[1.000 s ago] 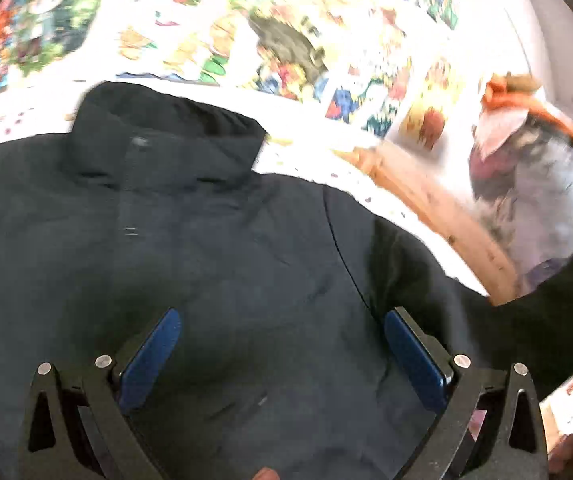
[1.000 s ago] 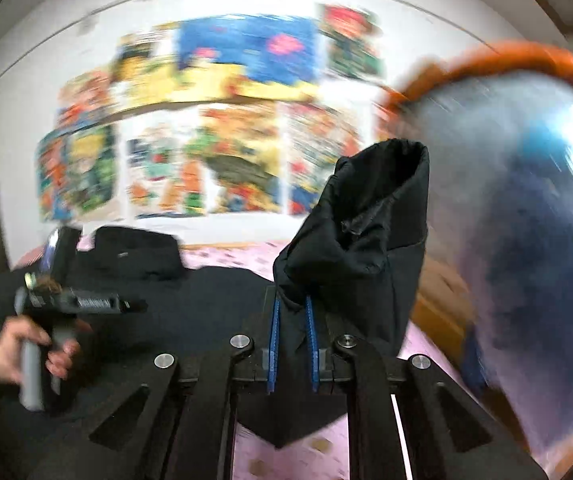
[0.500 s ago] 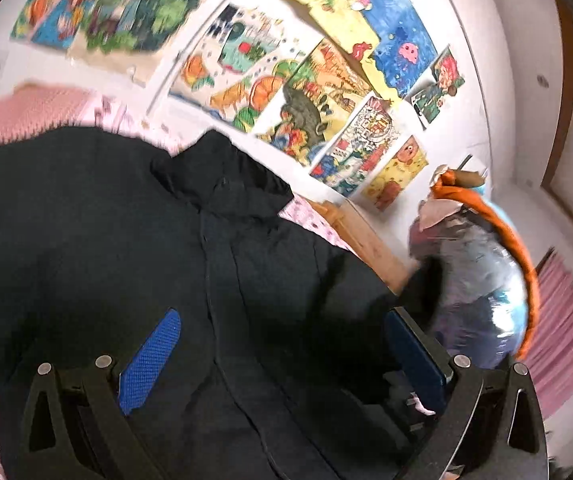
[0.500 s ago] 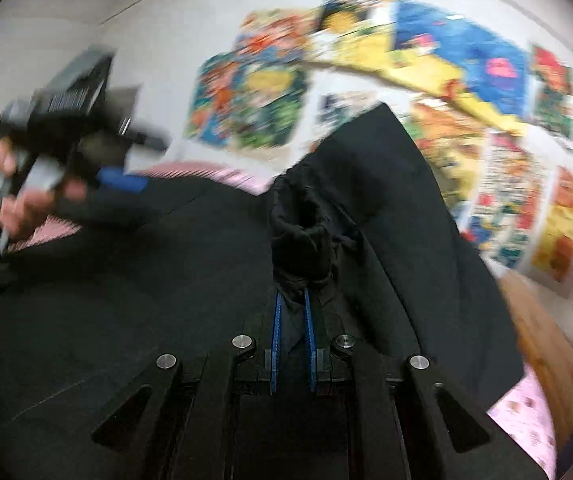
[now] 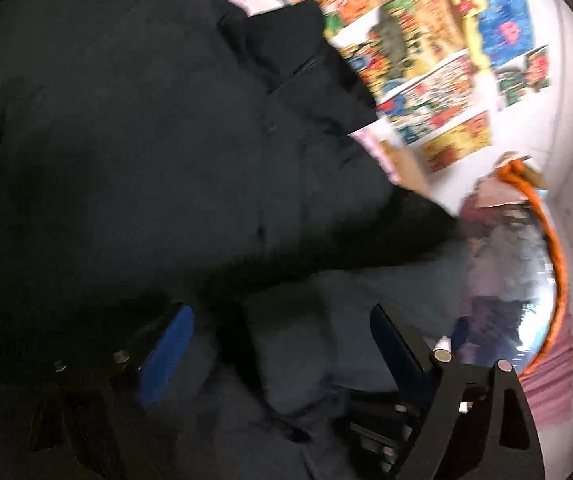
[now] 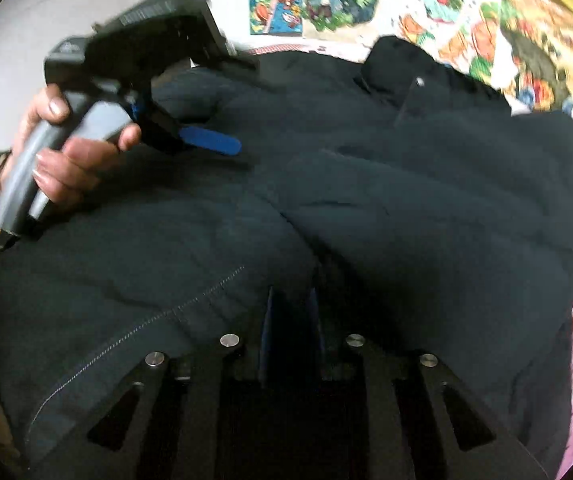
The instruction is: Fold large clothes
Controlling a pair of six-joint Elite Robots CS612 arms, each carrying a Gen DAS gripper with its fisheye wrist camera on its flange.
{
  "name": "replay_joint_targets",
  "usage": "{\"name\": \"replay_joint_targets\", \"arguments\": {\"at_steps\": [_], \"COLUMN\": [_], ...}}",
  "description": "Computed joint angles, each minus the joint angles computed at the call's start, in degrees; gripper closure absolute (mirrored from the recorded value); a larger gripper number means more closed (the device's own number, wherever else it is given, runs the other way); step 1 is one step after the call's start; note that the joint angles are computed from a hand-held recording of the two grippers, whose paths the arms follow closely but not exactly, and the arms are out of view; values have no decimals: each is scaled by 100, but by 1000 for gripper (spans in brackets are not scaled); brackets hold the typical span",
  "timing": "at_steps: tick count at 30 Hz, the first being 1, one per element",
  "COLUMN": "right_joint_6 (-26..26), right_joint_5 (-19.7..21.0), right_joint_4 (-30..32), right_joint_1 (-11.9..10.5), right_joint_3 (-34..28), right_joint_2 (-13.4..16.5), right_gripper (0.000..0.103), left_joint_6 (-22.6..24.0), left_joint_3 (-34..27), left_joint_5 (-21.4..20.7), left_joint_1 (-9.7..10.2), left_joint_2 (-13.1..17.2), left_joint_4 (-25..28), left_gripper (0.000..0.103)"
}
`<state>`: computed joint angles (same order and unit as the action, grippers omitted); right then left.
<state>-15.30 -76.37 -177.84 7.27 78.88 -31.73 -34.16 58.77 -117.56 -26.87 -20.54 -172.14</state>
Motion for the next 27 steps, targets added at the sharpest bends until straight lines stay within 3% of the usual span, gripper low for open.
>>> {"name": "replay_joint_targets", "arguments": {"at_steps": [3, 4, 5, 8, 9, 12, 14, 16, 21, 24, 27], "right_joint_6": [19, -15, -61, -149, -165, -72, 139, 374, 1434, 1645, 1439], "right_joint_5": [119, 168, 200, 199, 185, 77, -147, -623, -1319, -1530, -1943], "right_joint_4": [-129, -218, -307, -706, -886, -1599, -2098, -2464, -2569, -2263, -2162], "right_joint_1": [-29, -28, -26, -25, -29, -57, -59, -27, -58, -112, -38], "right_joint_3": [288, 432, 558, 936, 1070, 1438, 1592, 1648, 1682, 1369, 1218], "right_joint_2": [-115, -170, -219, -362, -411, -520, -555, -559, -594, -489, -406], "right_gripper": [77, 68, 61, 53, 53, 50, 38, 34, 33, 33, 33], "left_joint_6": [404, 549, 631, 909, 997, 1033, 1262, 1534, 1643, 1634, 1341], "left_joint_3": [-54, -93, -143, -193, -156, 169, 418, 638, 965, 958, 868], "left_joint_5": [531, 639, 640, 811, 887, 1273, 1911, 2577, 3749, 4575, 5017], "left_joint_1": [-107, -140, -149, -216, -238, -261, -341, -433, -524, -575, -548], "left_joint_2": [-23, -19, -2, -27, -48, -210, -379, -514, -728, -763, -755], "left_joint_4": [366, 463, 524, 724, 608, -131, -517, -823, -1275, -1042, -508], "left_gripper": [17, 24, 45, 86, 91, 96, 97, 98, 98, 98, 98]}}
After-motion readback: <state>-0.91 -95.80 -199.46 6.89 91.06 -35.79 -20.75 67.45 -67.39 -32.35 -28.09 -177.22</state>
